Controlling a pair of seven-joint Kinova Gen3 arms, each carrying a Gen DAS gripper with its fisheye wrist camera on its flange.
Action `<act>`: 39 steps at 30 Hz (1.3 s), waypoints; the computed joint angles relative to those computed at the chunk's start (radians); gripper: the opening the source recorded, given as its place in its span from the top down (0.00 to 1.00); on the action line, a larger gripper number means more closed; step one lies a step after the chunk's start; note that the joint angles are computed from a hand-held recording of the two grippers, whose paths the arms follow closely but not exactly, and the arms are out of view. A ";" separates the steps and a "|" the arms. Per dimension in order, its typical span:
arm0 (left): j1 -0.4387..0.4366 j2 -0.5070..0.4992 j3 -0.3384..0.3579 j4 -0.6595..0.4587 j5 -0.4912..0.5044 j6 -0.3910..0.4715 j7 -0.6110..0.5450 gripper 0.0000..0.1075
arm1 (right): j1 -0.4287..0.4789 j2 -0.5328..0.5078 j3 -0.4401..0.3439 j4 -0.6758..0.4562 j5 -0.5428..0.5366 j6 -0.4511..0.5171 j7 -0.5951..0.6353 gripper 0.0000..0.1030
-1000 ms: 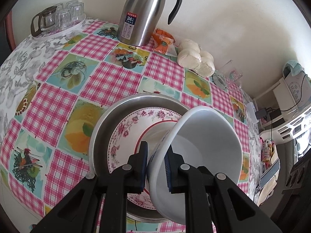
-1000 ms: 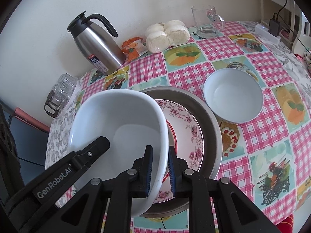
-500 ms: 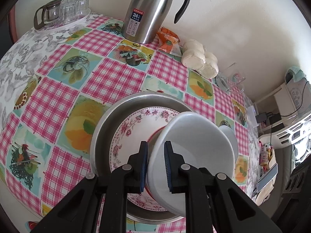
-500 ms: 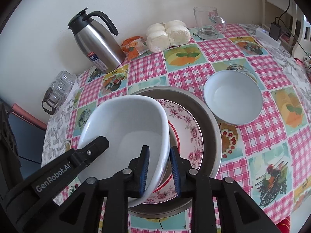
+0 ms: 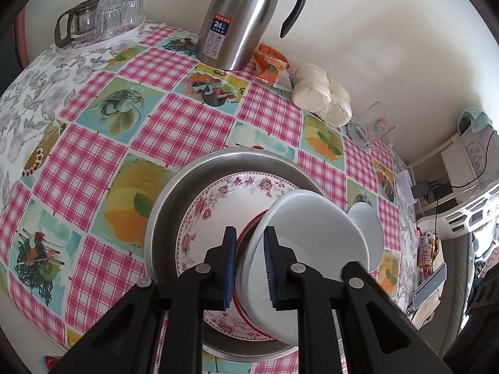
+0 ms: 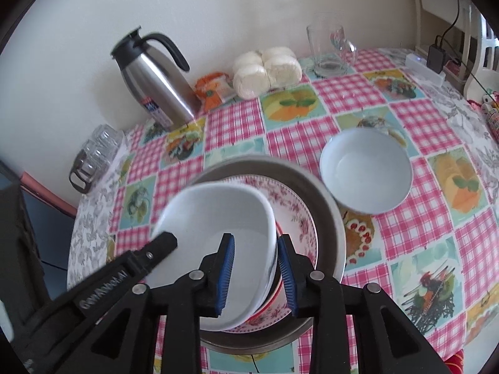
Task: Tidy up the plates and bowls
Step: 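Open the right gripper and release the white square bowl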
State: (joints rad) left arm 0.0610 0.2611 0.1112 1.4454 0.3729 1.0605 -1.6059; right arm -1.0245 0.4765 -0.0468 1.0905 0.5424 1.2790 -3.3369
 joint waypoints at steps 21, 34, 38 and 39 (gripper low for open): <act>-0.027 0.048 0.007 -0.026 0.031 0.065 0.005 0.70 | 0.090 -0.044 -0.038 0.141 -0.124 -0.199 -0.041 0.54; -0.051 0.047 -0.005 -0.016 0.055 0.047 0.007 0.69 | 0.068 -0.040 -0.012 0.165 -0.072 -0.293 -0.114 0.54; -0.056 0.047 -0.004 -0.016 0.062 0.050 0.002 0.69 | 0.060 -0.034 -0.008 0.148 -0.065 -0.270 -0.106 0.54; -0.052 0.045 -0.003 -0.016 0.058 0.047 0.003 0.69 | 0.057 -0.034 -0.006 0.146 -0.060 -0.265 -0.106 0.54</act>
